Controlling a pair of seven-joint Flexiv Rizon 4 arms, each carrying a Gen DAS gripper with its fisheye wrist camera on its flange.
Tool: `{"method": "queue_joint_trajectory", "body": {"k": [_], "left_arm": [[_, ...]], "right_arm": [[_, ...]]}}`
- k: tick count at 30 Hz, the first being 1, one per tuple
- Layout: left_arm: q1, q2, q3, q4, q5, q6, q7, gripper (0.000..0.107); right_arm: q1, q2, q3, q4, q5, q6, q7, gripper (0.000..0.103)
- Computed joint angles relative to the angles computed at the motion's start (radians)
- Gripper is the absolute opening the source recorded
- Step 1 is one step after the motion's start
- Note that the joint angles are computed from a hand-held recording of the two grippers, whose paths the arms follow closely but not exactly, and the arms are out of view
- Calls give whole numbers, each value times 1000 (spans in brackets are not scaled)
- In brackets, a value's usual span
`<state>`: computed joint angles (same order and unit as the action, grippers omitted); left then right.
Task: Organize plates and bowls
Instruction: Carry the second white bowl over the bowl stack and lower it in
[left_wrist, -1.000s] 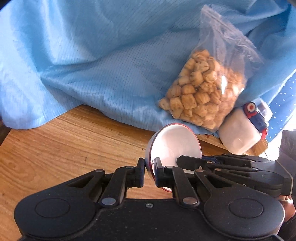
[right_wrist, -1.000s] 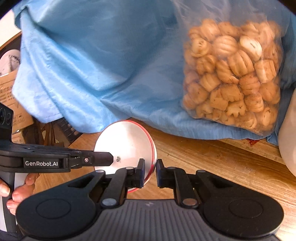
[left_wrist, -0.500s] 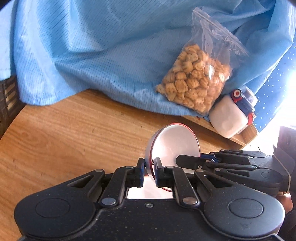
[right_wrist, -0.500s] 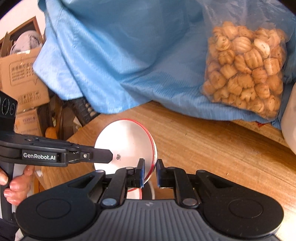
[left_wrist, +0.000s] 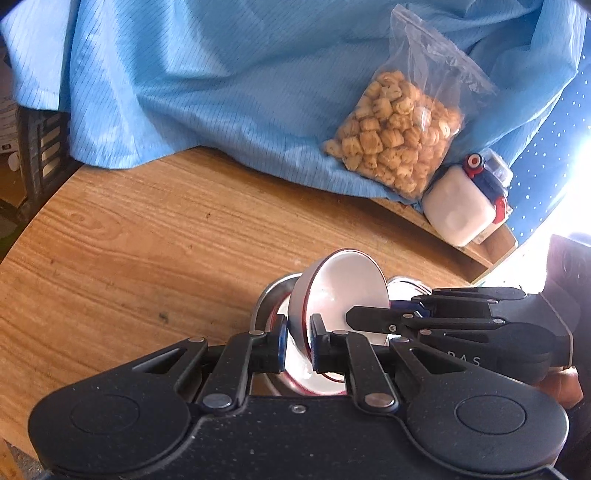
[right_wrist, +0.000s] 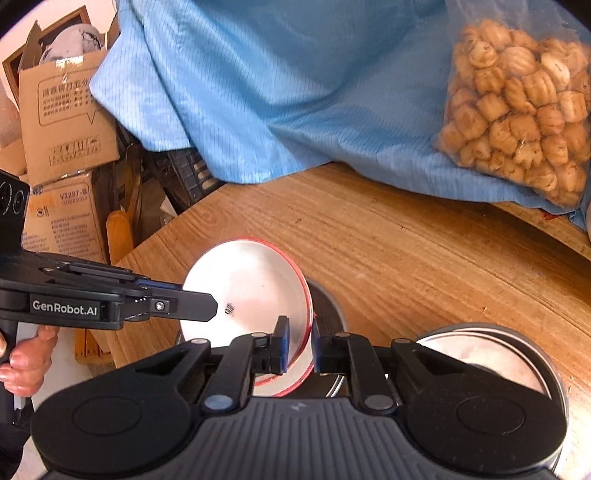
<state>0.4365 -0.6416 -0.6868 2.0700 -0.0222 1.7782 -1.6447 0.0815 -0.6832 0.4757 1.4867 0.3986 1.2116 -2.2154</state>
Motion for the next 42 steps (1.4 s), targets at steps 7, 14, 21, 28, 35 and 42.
{"method": "queue_joint_trajectory", "body": {"k": [7, 14, 21, 28, 35, 42], "left_arm": [[-30, 17, 33, 3, -17, -21, 5, 12], [-72, 36, 73, -4, -51, -38, 23, 12], [-90, 42, 88, -6, -74, -41, 35, 12], [-88, 39, 87, -2, -81, -27, 36, 12], [-92, 49, 106, 5, -61, 19, 1, 19], [-180, 81, 220, 25, -43, 108, -99, 72]], "right_arm": [[4, 7, -7, 10, -5, -9, 6, 14], [9, 14, -17, 17, -14, -9, 3, 14], [10, 16, -18, 24, -18, -1, 6, 14], [14, 17, -23, 33, -28, 18, 6, 15], [0, 11, -6, 30, -21, 31, 7, 20], [-63, 11, 60, 41, 45, 73, -46, 56]]}}
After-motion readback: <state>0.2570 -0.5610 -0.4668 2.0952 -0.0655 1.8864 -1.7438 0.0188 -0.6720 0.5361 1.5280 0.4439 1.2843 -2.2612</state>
